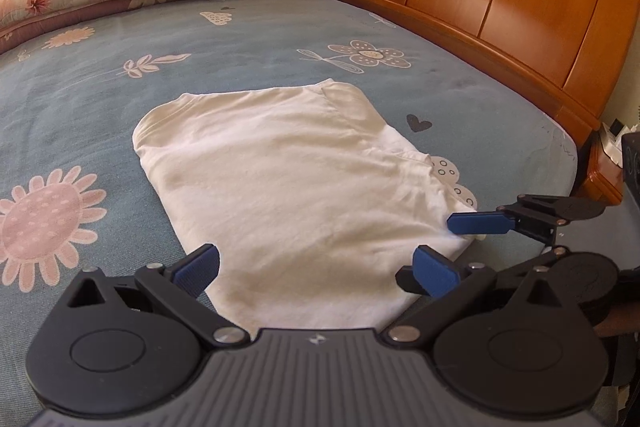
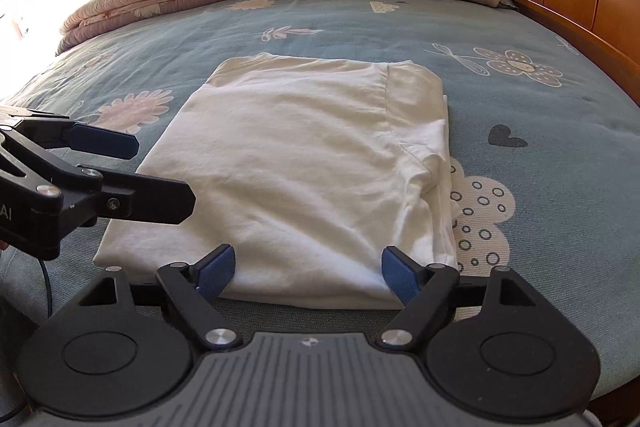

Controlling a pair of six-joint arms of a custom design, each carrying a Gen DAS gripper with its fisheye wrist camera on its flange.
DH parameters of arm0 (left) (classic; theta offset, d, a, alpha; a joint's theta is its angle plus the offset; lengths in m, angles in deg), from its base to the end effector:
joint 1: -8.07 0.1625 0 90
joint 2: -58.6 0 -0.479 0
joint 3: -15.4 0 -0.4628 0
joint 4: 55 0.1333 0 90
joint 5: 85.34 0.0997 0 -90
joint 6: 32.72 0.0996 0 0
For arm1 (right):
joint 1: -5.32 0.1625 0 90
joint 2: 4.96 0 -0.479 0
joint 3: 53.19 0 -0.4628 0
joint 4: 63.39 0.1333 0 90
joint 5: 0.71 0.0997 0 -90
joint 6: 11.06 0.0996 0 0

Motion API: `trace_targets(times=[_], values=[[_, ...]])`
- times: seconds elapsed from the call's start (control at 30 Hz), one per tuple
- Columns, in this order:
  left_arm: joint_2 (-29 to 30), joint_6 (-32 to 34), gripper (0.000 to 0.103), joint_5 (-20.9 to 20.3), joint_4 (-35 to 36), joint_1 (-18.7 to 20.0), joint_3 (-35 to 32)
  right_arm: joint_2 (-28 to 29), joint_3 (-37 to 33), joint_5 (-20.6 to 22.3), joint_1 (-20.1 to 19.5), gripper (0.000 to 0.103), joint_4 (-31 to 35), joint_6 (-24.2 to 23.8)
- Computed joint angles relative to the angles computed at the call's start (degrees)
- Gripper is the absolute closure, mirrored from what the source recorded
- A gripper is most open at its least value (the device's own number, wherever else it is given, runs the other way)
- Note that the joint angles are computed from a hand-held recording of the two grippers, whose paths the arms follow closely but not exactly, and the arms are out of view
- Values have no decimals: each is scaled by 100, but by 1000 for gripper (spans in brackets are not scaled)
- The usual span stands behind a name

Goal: Fold clothes

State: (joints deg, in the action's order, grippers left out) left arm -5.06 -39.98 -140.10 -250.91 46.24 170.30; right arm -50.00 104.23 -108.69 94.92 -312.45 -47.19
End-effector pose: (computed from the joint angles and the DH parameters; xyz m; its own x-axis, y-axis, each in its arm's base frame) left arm -0.1333 -0.3475 0.0756 -0.7108 0.4718 -0.5217 0.6762 0.6628 -0.3218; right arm 0.1005 -0.3003 0.0810 -0.7698 -0.2178 0.6000 -0.5560 0.6904 -0.4627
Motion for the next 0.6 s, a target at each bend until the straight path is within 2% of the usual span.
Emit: trace_targets(times=[0.07, 0.13, 0.27, 0.33, 0.43, 0.57, 0.6], values=[[11, -79, 1, 57, -6, -42, 33, -164, 95, 219, -107, 19, -78, 69], [13, -119, 1, -28, -110, -39, 80, -285, 120, 210, -124, 19, -179, 51], [142, 36, 1, -205, -269, -99, 148, -295, 82, -178, -91, 30, -576, -138], [286, 116, 1, -221, -167, -156, 132, -402, 154, 23, -235, 33, -583, -30], [362, -224, 1, -189, 289, -163, 114, -558, 245, 331, -404, 37, -518, 105], [177, -427, 1, -242, 454, -343, 356, -540, 202, 466, -269, 38, -424, -57], [46, -488, 1, -262, 551, -386, 413, -556, 175, 527, -235, 42, -313, -92]])
